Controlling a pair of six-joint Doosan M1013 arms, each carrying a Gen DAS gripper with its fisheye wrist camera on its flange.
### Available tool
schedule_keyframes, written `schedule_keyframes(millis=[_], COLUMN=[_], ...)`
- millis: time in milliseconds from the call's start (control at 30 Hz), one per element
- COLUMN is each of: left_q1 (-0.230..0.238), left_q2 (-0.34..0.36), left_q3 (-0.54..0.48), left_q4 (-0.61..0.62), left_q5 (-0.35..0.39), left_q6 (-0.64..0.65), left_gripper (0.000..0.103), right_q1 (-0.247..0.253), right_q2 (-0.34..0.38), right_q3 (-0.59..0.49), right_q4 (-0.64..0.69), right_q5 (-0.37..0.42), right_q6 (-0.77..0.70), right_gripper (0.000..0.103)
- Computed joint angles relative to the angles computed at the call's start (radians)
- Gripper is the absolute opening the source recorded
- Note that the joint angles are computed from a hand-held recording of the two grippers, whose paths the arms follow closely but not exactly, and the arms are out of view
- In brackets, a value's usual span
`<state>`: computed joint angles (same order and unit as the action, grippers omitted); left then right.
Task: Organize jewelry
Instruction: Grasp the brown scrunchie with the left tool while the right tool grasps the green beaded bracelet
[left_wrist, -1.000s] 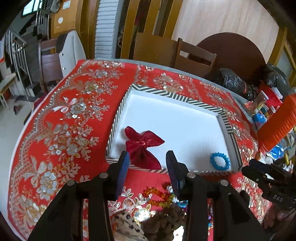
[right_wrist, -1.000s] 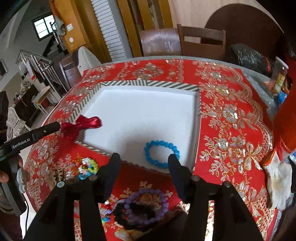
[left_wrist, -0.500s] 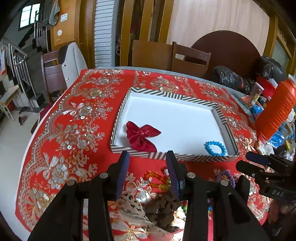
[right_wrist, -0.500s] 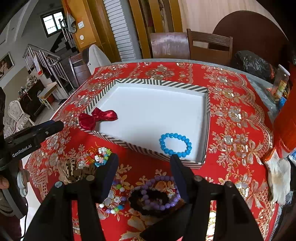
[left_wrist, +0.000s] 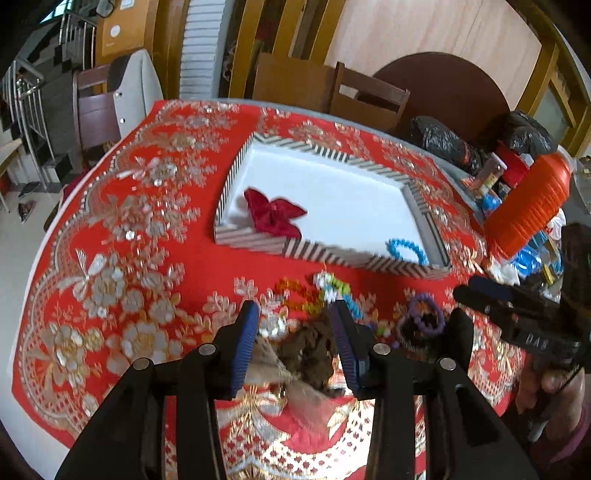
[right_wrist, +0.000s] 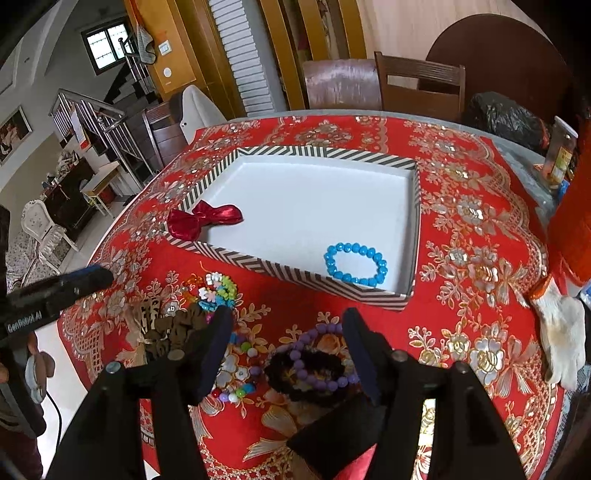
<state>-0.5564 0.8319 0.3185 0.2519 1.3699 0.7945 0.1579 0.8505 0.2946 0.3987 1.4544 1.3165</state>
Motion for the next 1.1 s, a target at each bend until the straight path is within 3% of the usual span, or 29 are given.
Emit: schedule_keyframes(millis=[367, 900, 1100], left_q1=[0.005, 0.014, 0.013], left_q2=[-0.008, 0.122, 0.138], left_q3=[0.06, -0.148, -0.166], left_q4=[-0.122, -0.159, -0.147], left_q5=[-0.011, 0.129, 0.14], left_q6=[0.034, 0.119, 0.123], left_gripper=[0.043, 0.043, 0.043], right_q1=[0.0, 0.014, 0.021], right_q2=[0.006, 0.046, 0.076], right_q3=[-0.003, -0.062, -0.116], right_q4=[0.003, -0.012, -0.016], right_q5=[0.015, 0.074, 0.108], right_q6=[-0.003, -0.005, -0.001], right_gripper=[0.064, 0.064, 0.064])
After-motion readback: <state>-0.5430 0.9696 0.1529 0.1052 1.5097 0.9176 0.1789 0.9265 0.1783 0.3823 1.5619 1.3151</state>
